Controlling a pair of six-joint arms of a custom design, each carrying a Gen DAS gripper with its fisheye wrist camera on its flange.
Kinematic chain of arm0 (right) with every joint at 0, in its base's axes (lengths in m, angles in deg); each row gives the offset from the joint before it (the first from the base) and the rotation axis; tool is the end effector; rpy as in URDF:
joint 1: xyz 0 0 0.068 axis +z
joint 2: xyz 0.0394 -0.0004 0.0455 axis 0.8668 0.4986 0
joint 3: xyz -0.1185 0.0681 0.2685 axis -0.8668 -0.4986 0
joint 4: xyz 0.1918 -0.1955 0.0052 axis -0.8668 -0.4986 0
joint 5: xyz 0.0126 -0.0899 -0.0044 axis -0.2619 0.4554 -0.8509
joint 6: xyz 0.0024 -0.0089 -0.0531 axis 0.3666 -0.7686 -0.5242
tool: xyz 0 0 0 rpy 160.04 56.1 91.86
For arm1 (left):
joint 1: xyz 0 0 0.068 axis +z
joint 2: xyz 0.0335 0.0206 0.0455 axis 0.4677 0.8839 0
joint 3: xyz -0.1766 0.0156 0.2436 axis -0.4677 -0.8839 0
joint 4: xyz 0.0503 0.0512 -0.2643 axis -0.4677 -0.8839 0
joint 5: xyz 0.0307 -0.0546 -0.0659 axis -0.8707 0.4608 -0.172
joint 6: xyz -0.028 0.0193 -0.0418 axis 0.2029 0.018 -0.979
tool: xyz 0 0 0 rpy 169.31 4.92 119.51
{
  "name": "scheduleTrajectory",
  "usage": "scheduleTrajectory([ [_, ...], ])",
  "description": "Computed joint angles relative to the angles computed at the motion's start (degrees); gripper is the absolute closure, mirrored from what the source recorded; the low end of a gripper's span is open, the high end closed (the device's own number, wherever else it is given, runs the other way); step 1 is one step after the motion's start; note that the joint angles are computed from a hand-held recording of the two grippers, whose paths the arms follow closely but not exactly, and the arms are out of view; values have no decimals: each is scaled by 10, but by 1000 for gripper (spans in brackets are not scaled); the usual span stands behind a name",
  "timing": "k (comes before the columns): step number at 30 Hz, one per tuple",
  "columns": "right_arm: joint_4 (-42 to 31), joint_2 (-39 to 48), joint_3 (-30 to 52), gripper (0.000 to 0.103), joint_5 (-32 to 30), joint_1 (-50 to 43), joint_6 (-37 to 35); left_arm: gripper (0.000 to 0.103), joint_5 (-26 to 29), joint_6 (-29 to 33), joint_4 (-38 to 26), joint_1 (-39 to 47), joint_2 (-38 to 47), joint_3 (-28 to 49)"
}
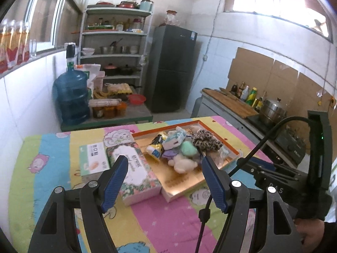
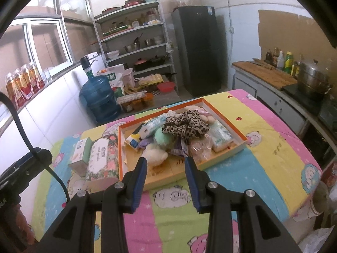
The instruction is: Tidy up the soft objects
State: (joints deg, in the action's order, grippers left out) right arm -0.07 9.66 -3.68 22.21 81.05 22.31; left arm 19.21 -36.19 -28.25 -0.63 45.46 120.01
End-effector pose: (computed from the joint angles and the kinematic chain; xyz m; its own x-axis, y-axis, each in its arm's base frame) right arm 0.2694 0.0865 0.2669 -0.5446 0.3781 -0.7486 0.3770 0.9077 0.1842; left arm 0.3737 -0.2121 0.2898 -0.5261 0.2182 -0.8219 0.5968 0.7833 -0.1741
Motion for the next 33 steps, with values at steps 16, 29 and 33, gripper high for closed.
scheduleTrajectory([
  [16, -209, 9, 86, 65, 203, 200, 182, 29, 71, 29, 14, 49, -133, -118],
  [29, -420, 74, 177, 65, 286, 300, 386, 29, 24, 40, 8, 74, -206, -177],
  [33, -441, 95, 207, 66, 295, 330, 410, 29, 8, 51, -17, 67, -218, -179],
])
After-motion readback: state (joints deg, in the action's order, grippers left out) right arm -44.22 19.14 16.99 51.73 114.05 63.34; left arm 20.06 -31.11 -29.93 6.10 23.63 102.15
